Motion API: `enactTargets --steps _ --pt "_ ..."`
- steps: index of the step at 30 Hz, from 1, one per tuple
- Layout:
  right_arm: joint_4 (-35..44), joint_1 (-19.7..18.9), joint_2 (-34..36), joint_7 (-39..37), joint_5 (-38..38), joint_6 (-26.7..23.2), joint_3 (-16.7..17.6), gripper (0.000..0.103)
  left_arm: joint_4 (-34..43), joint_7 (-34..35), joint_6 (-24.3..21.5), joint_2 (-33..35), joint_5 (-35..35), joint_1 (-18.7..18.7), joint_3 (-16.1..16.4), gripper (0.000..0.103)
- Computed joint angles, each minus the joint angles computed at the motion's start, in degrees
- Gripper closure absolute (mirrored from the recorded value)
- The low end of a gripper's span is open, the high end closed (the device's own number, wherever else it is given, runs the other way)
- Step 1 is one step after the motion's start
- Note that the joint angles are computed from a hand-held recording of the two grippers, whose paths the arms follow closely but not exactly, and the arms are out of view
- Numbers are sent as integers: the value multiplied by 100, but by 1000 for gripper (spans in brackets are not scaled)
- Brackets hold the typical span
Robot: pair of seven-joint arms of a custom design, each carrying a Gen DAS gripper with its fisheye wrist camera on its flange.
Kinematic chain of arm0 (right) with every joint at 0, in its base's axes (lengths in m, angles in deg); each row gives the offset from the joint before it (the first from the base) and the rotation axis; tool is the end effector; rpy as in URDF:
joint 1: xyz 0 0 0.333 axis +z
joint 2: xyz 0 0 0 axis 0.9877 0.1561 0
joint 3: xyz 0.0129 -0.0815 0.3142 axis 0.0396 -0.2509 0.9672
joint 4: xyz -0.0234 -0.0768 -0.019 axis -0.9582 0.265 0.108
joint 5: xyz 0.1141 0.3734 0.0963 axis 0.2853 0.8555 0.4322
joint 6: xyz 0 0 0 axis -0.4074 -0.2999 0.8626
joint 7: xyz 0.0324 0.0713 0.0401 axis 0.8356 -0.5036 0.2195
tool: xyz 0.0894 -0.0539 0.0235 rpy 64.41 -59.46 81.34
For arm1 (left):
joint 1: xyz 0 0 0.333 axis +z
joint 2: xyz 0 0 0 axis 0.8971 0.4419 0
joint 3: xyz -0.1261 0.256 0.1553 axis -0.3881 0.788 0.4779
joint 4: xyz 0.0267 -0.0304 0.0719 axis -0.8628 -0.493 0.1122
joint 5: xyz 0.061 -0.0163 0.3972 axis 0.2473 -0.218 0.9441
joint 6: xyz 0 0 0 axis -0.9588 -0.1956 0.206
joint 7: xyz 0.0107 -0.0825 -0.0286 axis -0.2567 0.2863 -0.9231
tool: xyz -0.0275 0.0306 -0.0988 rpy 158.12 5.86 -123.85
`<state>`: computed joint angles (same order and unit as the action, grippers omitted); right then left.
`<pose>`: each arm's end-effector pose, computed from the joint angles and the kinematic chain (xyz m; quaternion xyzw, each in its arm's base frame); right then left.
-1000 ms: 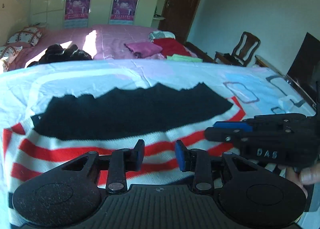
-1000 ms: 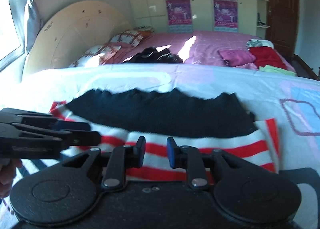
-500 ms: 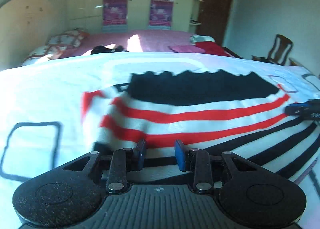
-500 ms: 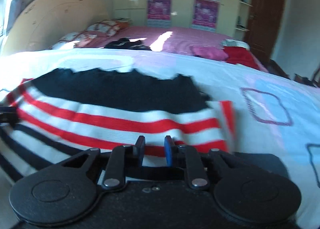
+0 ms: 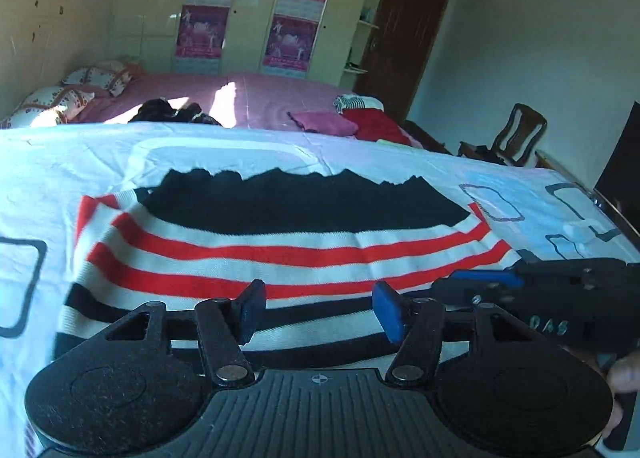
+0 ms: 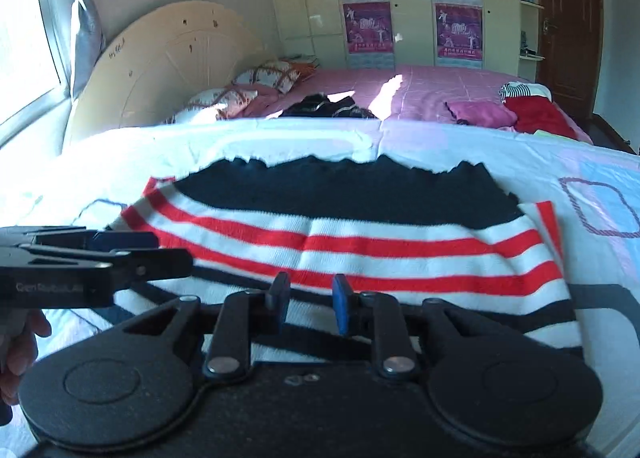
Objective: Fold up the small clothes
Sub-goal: 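Lay the folded collar down and open both grippers, smoothing the sweater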
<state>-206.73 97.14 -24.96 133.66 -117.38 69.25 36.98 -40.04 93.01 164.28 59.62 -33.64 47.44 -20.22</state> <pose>0.4603 0.2766 0.4984 -0.5908 0.6955 -0.2755 0.3021 0.5305 -0.2561 0.5152 -0.4421 0.7847 -0.4257 0.0876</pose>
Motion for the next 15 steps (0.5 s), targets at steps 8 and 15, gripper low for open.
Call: enactTargets --steps 8,15 --pt "-129 222 -117 -232 -13 -480 94 80 -537 -661 292 -383 1299 -269 91 44" --pt "349 250 449 -48 -9 -366 -164 80 -165 -1886 582 244 2190 -138 -113 44"
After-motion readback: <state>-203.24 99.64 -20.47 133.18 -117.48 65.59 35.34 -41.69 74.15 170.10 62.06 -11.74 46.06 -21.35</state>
